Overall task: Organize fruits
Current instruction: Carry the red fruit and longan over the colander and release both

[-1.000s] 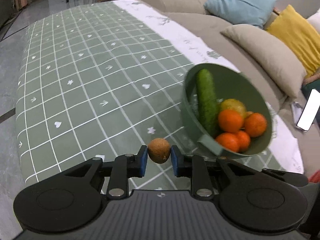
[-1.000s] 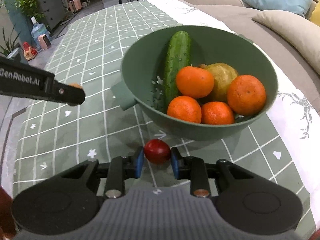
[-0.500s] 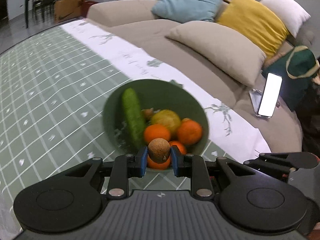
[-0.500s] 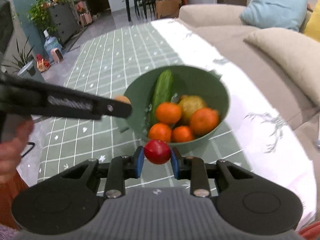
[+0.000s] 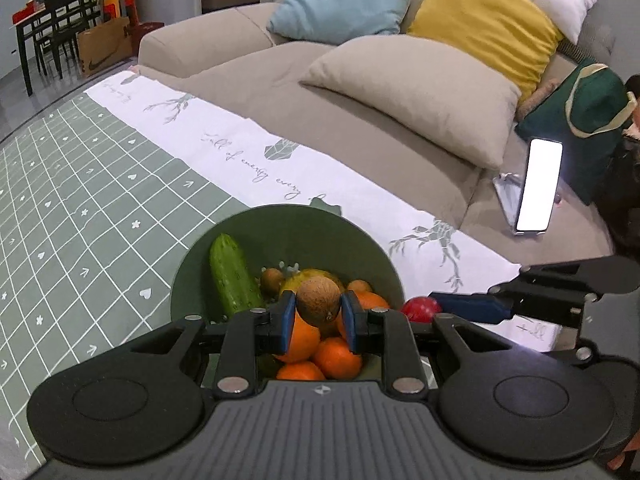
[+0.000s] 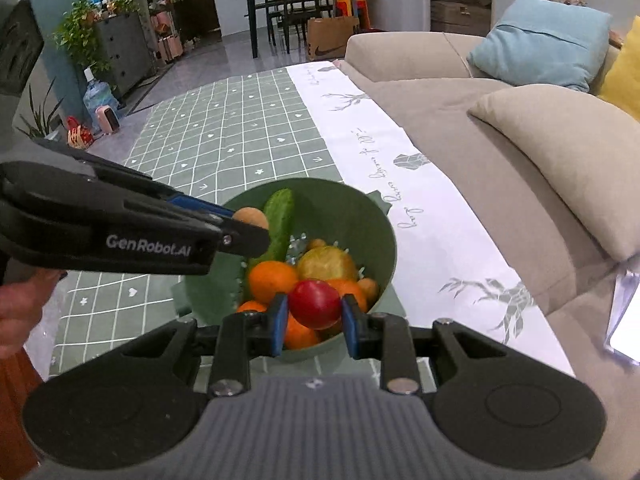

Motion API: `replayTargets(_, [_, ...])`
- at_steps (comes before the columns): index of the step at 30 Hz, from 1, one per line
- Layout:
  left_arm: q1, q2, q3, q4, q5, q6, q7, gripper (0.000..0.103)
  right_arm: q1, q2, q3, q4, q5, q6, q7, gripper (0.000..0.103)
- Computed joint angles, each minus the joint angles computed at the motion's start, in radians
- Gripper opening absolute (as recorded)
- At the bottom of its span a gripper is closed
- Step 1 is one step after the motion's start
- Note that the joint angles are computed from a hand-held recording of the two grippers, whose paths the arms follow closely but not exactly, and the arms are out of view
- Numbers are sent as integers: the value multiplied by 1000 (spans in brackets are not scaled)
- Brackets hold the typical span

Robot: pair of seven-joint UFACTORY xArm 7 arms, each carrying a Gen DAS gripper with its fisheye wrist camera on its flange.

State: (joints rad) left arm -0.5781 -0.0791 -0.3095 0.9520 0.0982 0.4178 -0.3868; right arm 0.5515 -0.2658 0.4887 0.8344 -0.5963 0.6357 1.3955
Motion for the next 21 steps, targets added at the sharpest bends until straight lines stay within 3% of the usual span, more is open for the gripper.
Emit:
replayTargets(3, [4, 45, 18, 35, -66, 22, 42, 27, -14, 20, -22, -11, -7, -49, -13, 24])
replayTargets(15, [10, 225, 42, 184, -58, 132, 117, 27, -24, 115, -84, 5, -54, -122, -43, 24])
replayTargets(21, [3, 259, 52, 199, -54, 134, 117, 28, -19, 123, -101, -2, -48, -138, -55, 24])
